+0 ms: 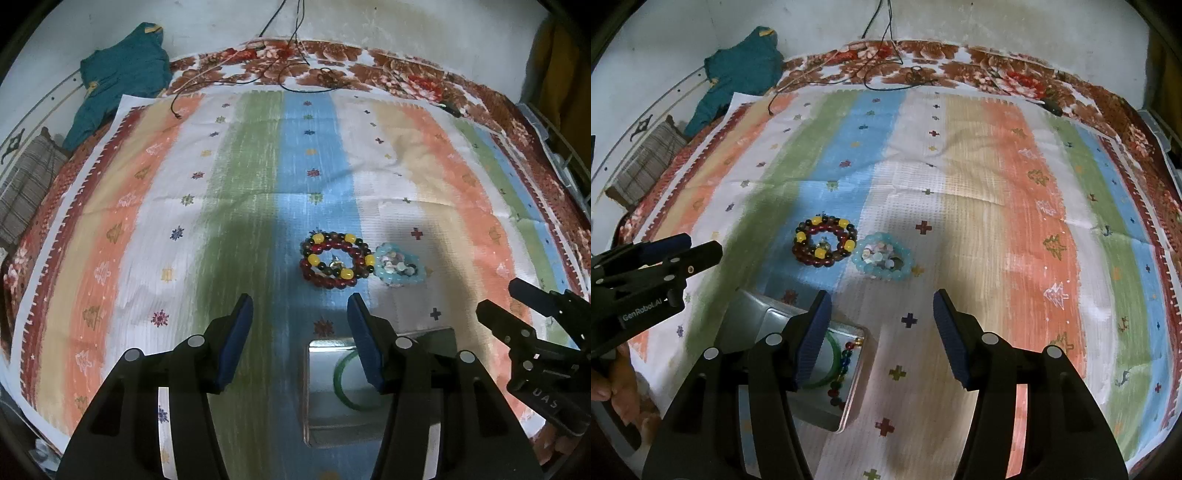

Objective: Organize jewelry
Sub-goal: 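Open both grippers inside the tin box and withdraw them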

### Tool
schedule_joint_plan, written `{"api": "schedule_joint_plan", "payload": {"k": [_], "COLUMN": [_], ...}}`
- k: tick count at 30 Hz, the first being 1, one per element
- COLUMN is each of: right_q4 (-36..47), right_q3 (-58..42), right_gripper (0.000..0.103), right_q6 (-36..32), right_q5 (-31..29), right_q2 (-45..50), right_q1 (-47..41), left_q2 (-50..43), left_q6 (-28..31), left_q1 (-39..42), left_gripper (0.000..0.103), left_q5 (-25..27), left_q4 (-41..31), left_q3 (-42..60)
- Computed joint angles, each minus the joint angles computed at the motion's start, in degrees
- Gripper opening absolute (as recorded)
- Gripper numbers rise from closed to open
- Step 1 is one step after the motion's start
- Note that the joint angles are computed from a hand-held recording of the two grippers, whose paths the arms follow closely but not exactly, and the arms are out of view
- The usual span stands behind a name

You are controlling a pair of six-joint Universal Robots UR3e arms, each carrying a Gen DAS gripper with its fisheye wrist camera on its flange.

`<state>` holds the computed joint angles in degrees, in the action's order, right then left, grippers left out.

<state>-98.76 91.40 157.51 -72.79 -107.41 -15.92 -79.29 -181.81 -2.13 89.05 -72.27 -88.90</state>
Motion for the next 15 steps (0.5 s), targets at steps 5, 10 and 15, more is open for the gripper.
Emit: {"api": "schedule_joint_plan", "payload": {"k": [5,10,15], "right_q4": [-2.29,-4.38,-6.88], "right_q3": [-0.4,-0.6,-0.79], "right_gripper": [0.057,0.057,0.057], "right_q6": [0.47,1.29,2.06], "right_q5": [-1.44,-2.7,-3.94], "right_q2": [2.85,5.39,7.79], "right_q1": [1.27,2.39,3.3], "left_q2": [-2.07,-4.77,-7.5], "left_q6": [-0.25,-0.06,0.24], "left_q1": [0.27,-0.64,-0.98], "left_gripper": [0.055,0.055,0.055], "left_q5": [0.12,0.9,1.15], "left_q4": [0.38,1.52,2.2], "left_q3": [0.72,1.91,3.15]}}
